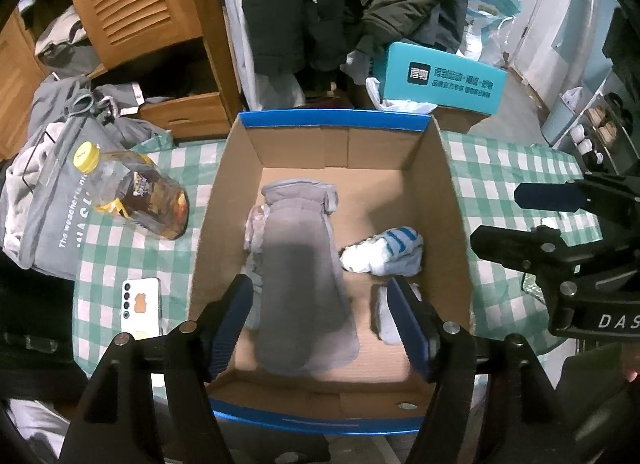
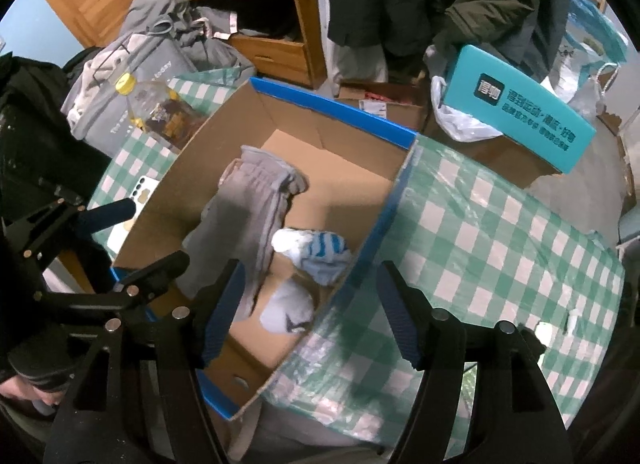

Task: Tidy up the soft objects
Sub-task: 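Move both tools back over the table toward the green scrubber and foam strip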

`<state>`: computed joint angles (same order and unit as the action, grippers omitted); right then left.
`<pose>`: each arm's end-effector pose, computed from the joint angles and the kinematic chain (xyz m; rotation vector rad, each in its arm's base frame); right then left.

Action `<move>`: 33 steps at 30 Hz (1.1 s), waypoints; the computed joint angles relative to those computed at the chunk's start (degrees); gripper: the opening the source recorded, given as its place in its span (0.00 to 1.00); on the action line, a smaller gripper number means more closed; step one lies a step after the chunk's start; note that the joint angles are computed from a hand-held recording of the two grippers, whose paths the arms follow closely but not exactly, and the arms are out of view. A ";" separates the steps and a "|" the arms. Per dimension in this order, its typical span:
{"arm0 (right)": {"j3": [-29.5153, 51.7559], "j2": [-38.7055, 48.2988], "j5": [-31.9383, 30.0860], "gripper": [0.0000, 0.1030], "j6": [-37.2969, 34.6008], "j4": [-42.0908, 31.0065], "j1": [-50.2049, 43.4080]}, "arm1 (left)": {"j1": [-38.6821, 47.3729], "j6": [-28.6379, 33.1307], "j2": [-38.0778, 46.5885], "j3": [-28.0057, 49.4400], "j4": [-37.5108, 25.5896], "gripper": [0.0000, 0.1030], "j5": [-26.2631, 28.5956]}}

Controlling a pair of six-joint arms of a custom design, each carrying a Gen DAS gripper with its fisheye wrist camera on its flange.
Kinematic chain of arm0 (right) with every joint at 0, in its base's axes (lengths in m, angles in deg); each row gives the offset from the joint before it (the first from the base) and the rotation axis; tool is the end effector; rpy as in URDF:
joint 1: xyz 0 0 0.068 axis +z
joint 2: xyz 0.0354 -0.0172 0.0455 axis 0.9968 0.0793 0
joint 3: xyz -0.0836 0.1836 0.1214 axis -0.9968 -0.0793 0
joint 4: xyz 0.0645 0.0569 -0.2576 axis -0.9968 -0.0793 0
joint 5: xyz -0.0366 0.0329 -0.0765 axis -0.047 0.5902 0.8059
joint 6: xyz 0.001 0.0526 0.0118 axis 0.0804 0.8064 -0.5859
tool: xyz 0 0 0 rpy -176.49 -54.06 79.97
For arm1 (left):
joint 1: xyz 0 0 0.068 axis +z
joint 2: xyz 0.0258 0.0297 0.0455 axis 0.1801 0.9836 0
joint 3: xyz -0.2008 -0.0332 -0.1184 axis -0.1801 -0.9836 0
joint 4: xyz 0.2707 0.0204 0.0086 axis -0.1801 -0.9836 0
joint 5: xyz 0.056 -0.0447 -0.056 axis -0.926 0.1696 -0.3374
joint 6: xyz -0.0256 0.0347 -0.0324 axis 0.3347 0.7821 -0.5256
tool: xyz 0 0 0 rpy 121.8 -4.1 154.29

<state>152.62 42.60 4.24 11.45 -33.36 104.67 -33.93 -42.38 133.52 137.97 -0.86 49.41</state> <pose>0.2493 0.0897 0.2701 -0.0001 2.7740 0.2816 0.2680 -0.2559 0.2624 0.6771 2.6425 -0.1366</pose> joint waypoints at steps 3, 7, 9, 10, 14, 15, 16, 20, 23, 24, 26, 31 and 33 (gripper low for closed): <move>-1.36 -1.62 0.25 0.67 -0.63 -0.33 -0.94 | -0.98 -0.19 0.52 0.85 -0.09 0.73 -0.38; -3.61 -3.98 0.58 0.67 -1.68 -0.89 -2.65 | -2.46 -0.19 1.84 2.26 -0.65 0.73 -0.88; -4.71 -5.19 0.48 0.68 -2.17 -1.16 -3.62 | -3.00 -0.29 2.72 3.23 -1.04 0.73 -0.39; -5.33 -5.87 0.35 0.68 -2.62 -1.33 -4.32 | -3.27 -0.42 3.05 3.62 -1.19 0.73 -0.26; -7.22 -8.14 0.10 0.68 -3.94 -1.92 -6.71 | -4.69 -0.90 4.51 5.59 -1.98 0.73 -0.78; -7.65 -8.66 -0.11 0.68 -4.31 -2.03 -7.40 | -5.12 -1.01 4.98 6.24 -2.20 0.73 -0.98; -8.02 -9.16 -0.32 0.68 -4.59 -2.17 -8.01 | -5.48 -1.16 5.30 6.63 -2.32 0.73 -1.11; -9.71 -11.54 -0.84 0.68 -6.16 -2.85 -10.68 | -6.78 -1.22 7.09 8.77 -3.02 0.74 -1.46; -11.19 -13.43 -1.24 0.68 -7.69 -3.41 -13.12 | -7.56 -1.53 8.53 10.57 -3.68 0.74 -1.55; -11.61 -14.01 -1.45 0.68 -8.18 -3.59 -13.96 | -7.86 -1.67 8.91 11.08 -3.86 0.74 -1.54; -12.64 -15.28 -2.12 0.68 -9.45 -3.96 -16.16 | -8.66 -1.84 9.98 12.60 -4.45 0.74 -1.73; -14.73 -18.13 -3.13 0.68 -12.14 -5.09 -20.94 | -11.06 -2.31 13.20 16.98 -6.21 0.74 -2.58; -15.37 -19.22 -3.46 0.69 -13.24 -5.66 -22.76 | -11.89 -2.42 14.32 18.43 -6.79 0.74 -2.84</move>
<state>137.24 23.38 0.78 -1.79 -39.02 81.92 -45.82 -44.79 147.84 156.39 -7.65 46.57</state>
